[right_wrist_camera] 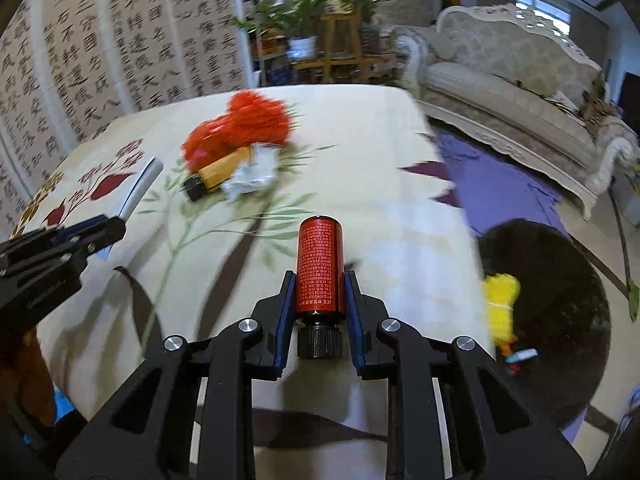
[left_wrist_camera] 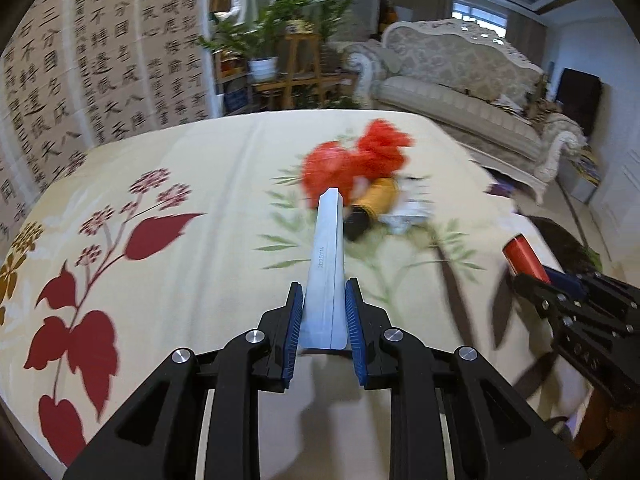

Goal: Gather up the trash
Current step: 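Carry the white tube and red bottle over the bin and open both grippers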

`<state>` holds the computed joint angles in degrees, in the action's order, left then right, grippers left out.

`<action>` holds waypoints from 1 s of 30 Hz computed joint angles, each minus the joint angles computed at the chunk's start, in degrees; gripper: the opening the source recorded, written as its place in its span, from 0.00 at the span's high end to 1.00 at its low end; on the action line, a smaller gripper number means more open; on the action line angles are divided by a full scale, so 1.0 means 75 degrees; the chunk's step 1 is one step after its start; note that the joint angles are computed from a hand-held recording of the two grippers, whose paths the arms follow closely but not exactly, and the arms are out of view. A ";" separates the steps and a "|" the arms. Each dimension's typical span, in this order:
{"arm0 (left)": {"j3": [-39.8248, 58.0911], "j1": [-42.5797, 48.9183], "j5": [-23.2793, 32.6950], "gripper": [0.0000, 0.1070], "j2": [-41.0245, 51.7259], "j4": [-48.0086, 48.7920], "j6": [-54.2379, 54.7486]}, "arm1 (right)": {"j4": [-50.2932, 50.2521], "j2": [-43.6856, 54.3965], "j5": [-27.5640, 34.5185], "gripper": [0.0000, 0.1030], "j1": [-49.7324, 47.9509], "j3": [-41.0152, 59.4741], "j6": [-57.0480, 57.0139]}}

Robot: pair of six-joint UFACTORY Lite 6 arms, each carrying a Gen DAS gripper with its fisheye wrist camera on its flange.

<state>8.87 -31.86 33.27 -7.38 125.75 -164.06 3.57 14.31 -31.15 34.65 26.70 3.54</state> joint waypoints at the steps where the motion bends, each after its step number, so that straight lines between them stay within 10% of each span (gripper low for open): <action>1: 0.0104 -0.0279 0.0045 0.78 0.0074 -0.0230 0.0079 | -0.0074 -0.0212 -0.0078 0.78 -0.0256 -0.0220 -0.0003; 17: 0.4052 -0.2249 -0.0087 0.78 0.3368 0.0089 0.0309 | -0.2999 -0.0843 -0.0544 0.78 -0.5074 -0.0901 0.0766; 30: 0.7820 -0.2643 -0.0772 0.78 0.6074 -0.0834 0.2335 | -0.3813 0.0502 -0.0763 0.78 -0.6611 0.0266 0.1039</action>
